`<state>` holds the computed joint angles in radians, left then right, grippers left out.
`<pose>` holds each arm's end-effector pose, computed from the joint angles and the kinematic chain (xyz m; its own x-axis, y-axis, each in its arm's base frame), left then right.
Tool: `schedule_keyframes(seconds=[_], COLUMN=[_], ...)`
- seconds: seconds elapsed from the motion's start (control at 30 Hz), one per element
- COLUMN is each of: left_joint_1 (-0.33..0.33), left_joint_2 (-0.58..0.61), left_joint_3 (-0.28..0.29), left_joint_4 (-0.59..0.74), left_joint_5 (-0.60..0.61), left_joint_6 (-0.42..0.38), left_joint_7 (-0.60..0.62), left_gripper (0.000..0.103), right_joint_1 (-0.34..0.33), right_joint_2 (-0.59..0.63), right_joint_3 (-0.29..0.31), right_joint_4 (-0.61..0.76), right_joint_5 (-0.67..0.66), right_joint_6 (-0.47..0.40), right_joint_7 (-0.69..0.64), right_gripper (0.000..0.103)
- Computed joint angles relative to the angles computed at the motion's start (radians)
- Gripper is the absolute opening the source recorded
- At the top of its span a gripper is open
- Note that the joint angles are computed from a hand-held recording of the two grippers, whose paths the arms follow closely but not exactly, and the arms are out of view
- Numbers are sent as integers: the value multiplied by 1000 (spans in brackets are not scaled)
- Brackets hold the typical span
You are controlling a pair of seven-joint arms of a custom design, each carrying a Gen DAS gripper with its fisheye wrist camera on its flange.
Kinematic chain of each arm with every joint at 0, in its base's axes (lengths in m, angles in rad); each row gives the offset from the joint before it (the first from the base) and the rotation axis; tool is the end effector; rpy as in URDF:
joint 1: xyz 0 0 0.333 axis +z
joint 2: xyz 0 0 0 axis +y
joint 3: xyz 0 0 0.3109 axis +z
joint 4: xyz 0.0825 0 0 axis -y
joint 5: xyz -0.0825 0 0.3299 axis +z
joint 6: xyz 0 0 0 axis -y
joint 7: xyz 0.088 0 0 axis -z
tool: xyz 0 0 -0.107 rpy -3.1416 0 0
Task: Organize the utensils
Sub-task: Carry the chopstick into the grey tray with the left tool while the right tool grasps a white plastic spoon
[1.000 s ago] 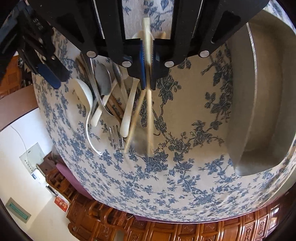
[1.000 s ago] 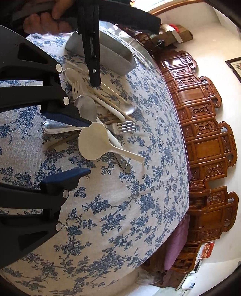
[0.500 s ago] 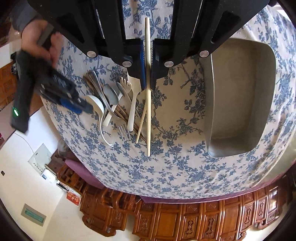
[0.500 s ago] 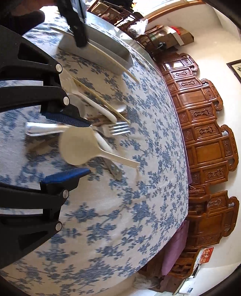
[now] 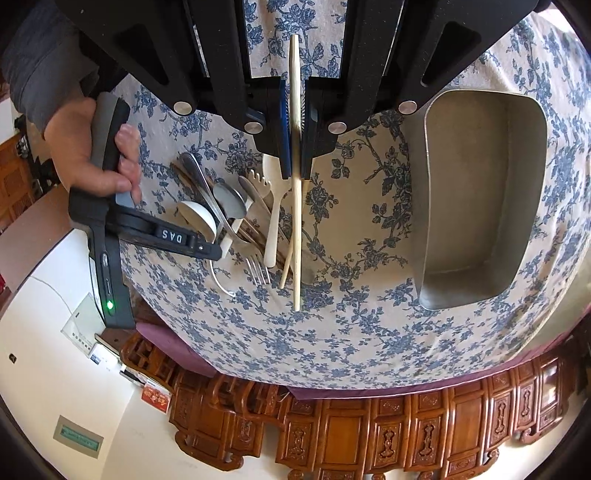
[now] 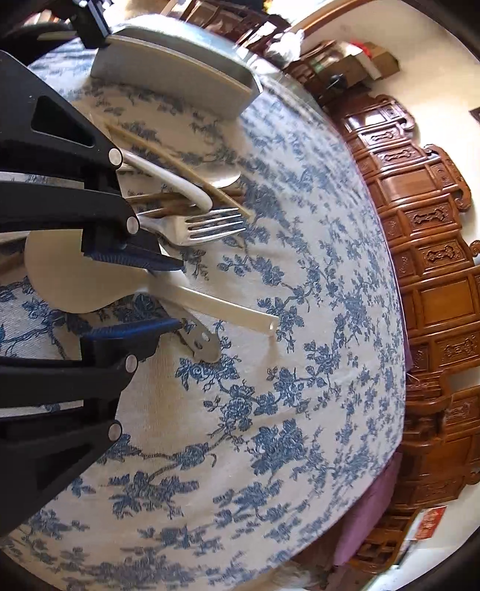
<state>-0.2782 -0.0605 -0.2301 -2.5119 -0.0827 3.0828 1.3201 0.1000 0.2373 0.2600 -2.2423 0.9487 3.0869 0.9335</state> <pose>0.4146 -0.2243 0.4112 -0.2323 -0.9552 0.1834 -0.8234 0.0927 -0.5599 0.5182 0.1188 0.3476 0.1169 -0.9549 -0.2731 -0.8424 0.0503 -0.5365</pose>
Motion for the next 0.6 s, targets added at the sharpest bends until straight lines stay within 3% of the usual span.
schedule_keyframes(seconds=[0.07,0.13,0.37,0.47,0.6], left_joint_1=[0,7,21,34,58], left_joint_2=[-1,-7,-32,-52,-90], left_joint_3=[-2,-7,-9,-9,-5], left_joint_4=[-1,-3,-20,-31,-51], left_joint_5=[5,27,65,90,120], left_joint_6=[0,2,8,10,7], left_joint_7=[-5,-23,-62,-81,-100], left_gripper=[4,4,4,4,4], right_joint_1=[-17,-9,13,-2,31], right_joint_2=[-3,-10,-27,-43,-69], right_joint_3=[11,-2,-39,-20,-34], right_joint_4=[1,-7,-22,-26,-37], right_joint_5=[29,30,68,157,244], right_joint_6=[-14,-24,-26,-23,-5], right_joint_7=[-23,-19,-33,-108,-195], right_gripper=[23,12,10,6,5])
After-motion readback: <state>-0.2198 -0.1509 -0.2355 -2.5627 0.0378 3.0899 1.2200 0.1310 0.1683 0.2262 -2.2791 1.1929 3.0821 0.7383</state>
